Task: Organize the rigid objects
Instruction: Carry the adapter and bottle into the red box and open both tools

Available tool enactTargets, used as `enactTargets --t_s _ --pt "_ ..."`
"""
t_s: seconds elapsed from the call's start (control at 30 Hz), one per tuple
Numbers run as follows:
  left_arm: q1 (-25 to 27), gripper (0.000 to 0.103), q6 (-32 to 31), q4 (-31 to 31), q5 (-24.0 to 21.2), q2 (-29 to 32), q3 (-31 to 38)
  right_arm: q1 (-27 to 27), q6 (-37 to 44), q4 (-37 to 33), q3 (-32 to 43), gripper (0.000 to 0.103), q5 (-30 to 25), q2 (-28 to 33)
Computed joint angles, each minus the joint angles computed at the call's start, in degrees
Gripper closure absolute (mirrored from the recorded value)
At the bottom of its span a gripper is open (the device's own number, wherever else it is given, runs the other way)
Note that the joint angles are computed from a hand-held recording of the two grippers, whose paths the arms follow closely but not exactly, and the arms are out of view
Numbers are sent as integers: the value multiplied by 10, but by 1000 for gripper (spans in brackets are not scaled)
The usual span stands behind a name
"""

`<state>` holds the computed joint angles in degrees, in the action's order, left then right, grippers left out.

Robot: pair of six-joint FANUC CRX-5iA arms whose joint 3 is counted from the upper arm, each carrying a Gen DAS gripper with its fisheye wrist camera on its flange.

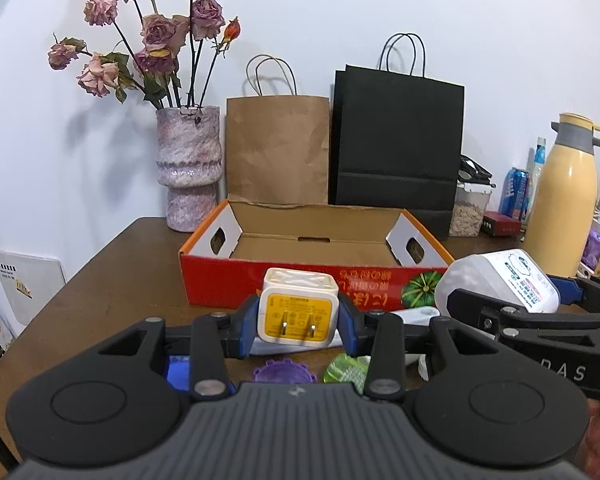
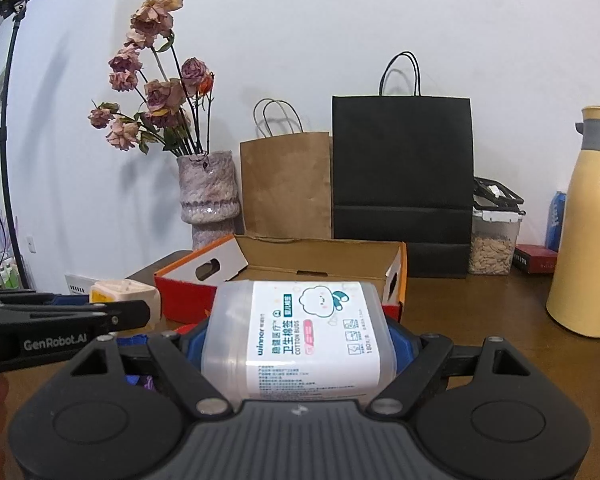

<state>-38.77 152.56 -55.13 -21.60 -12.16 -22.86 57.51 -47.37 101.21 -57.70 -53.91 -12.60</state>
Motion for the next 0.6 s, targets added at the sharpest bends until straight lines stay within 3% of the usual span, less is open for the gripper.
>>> enactTargets --t_s 0.6 --pt "36 62 40 -18 28 74 71 -139 -43 130 55 21 88 49"
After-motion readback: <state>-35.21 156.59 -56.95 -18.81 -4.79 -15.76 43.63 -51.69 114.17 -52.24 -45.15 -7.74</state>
